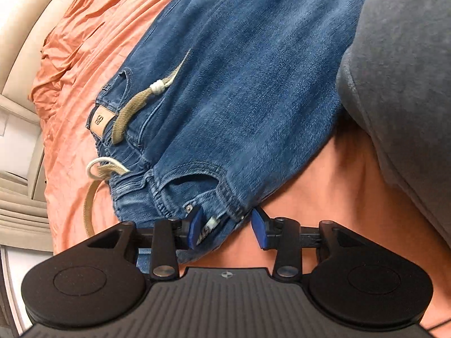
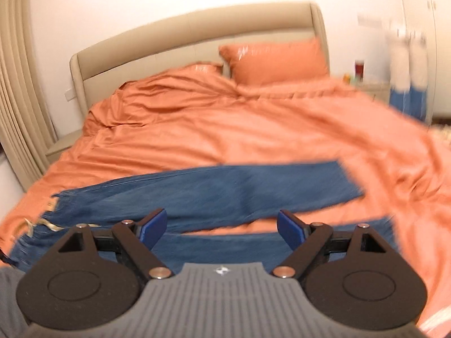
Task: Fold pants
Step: 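Grasp the waistband with the left gripper while the right gripper grasps the leg hem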
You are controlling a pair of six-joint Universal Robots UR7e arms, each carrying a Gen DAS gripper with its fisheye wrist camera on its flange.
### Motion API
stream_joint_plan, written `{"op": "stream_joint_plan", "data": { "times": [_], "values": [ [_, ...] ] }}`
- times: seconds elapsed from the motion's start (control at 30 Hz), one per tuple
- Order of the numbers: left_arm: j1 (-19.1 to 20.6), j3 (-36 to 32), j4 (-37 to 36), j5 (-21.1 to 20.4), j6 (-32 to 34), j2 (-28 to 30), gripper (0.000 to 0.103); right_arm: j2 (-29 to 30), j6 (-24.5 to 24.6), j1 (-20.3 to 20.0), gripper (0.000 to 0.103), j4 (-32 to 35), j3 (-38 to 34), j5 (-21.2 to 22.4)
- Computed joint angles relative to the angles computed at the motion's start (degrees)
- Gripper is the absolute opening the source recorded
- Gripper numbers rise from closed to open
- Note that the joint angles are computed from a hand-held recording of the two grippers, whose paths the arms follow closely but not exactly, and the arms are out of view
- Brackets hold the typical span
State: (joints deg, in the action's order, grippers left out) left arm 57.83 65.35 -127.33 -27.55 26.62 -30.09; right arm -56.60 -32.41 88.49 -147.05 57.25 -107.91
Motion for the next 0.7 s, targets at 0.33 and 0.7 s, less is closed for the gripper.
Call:
{"op": "stream_joint_plan", "data": {
  "times": [0.33,0.7],
  "values": [
    [-1.5,1.8,-7.3,-0.6,-8.1,-0.7,0.014,-0.4,-16.1,-3.8,0.082,9.3,-8.3,-7.2],
    [-3.0,-6.7,-2.2,1.2,-25.6,1.7,0.012,1.1,-53.5,-9.7,0.035,9.1,-4.2,-14.7]
  ]
}}
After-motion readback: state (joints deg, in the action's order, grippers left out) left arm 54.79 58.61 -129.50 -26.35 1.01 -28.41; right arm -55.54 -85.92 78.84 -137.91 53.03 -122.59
